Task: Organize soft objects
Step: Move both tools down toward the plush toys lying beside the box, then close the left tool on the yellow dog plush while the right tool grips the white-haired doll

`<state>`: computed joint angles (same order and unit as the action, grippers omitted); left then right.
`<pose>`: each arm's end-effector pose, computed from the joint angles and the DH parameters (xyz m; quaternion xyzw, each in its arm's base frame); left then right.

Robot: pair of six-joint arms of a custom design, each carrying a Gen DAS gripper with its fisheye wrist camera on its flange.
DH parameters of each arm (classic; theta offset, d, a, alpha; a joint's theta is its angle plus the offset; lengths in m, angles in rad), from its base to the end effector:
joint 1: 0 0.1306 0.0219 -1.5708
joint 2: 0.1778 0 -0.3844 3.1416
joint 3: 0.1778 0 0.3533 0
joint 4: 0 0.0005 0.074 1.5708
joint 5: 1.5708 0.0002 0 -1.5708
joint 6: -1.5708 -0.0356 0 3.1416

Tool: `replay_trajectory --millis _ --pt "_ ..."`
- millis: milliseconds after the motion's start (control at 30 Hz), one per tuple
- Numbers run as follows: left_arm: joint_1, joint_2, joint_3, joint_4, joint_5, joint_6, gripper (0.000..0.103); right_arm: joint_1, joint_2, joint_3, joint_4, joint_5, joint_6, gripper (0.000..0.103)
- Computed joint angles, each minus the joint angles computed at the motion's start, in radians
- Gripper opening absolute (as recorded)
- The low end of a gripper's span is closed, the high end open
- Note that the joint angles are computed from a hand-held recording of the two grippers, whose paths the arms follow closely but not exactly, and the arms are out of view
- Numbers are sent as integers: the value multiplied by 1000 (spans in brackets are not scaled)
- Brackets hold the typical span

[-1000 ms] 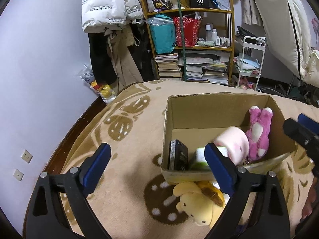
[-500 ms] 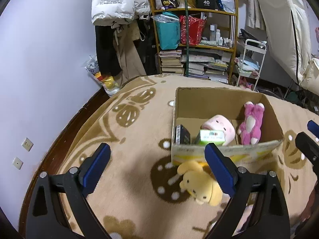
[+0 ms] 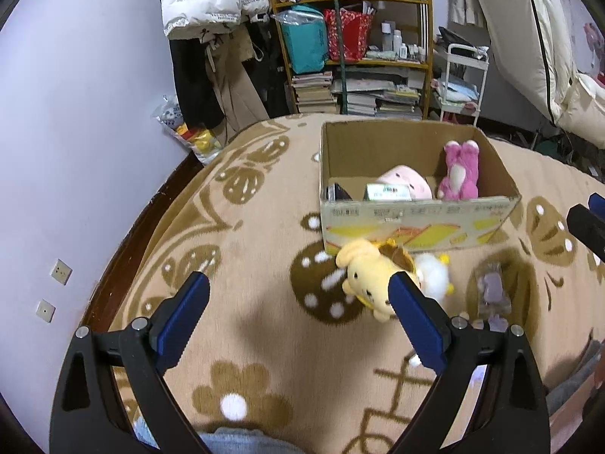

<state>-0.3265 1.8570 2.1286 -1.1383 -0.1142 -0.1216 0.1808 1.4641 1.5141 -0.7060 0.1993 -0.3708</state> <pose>0.5741 -0.1907 0.4856 0.1890 0.9181 0.0181 0.3479 0.4816 0.0804 0.4651 0.1284 0.8846 0.0338 0.4471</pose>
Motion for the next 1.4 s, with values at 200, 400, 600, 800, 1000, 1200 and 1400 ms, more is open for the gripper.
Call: replay_trajectory --millis 200,400,600,800,1000,1200,1400 --pt "2 19 7 -46 2 -3 95 5 9 -9 -57 -24 -37 103" --pt "7 45 26 -78 37 -1 95 11 48 10 -120 -59 -57 103" --pt "17 107 101 -155 99 21 95 19 106 50 -197 -74 -27 103" --pt "20 155 158 -221 139 31 94 22 154 79 -269 -98 -26 103" --pt "17 193 196 -265 141 28 95 20 197 108 -332 -131 -29 103" --pt "10 234 241 -301 126 17 94 14 236 135 -397 -177 -36 103" --pt "3 265 282 -328 157 -5 95 12 268 154 -444 -235 -39 103"
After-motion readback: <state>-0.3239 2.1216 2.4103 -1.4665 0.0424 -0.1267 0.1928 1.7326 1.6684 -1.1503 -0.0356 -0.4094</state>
